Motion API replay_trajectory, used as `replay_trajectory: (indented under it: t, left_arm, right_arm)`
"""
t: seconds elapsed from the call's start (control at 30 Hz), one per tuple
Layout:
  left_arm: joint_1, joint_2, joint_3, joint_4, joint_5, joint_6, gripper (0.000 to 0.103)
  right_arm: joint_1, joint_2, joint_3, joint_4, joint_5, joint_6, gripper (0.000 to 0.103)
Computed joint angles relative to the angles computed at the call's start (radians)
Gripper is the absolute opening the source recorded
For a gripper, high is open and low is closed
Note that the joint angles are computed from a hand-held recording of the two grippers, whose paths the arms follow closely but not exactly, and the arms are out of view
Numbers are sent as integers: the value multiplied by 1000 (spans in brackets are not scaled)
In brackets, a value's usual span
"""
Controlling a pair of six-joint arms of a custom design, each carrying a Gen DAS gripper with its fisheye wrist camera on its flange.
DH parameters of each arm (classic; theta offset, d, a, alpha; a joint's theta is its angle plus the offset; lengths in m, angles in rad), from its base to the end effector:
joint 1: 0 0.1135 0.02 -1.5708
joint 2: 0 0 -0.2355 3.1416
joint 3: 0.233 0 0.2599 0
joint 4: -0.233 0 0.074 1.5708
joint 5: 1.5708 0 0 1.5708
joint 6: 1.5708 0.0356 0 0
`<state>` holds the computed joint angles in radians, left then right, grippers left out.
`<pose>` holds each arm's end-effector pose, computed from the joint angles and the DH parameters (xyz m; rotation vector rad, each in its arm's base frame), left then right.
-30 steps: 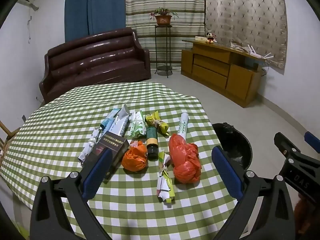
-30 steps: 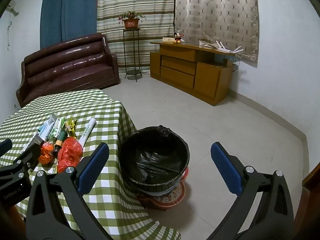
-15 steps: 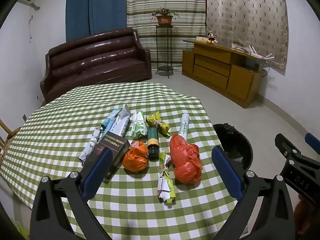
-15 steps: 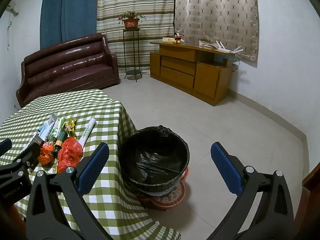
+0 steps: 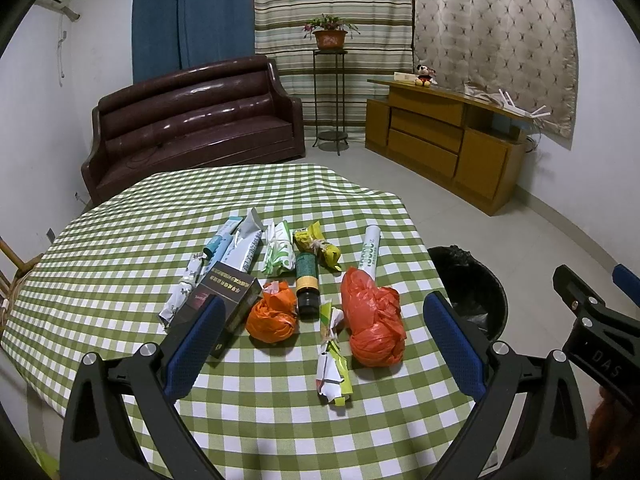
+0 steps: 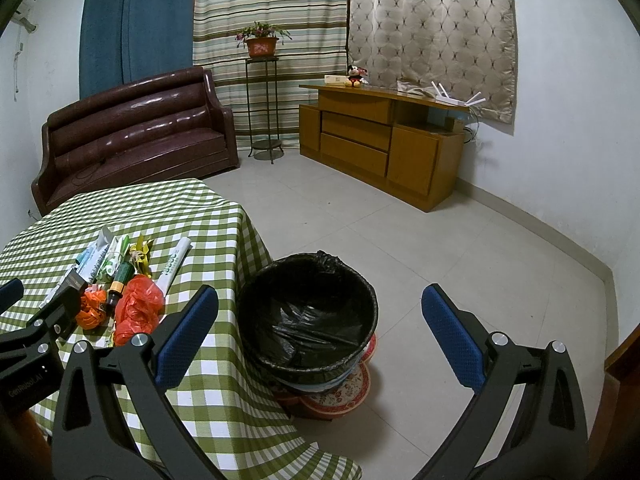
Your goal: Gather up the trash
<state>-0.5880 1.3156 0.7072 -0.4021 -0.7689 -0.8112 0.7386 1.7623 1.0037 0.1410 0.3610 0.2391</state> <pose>0.2261 -0.1210 0.1617 -0.5051 2.1819 0.2765 0.2873 0.2446 0.1522 -0.3334 2.1223 0.1740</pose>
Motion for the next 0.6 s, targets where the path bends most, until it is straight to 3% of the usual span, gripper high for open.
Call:
replay_trajectory:
  t: [0.6]
  left_arm:
    - [3,-5,-11,4,2,0,96]
  right_arm:
    - [0,1,-1,1,0,0,99]
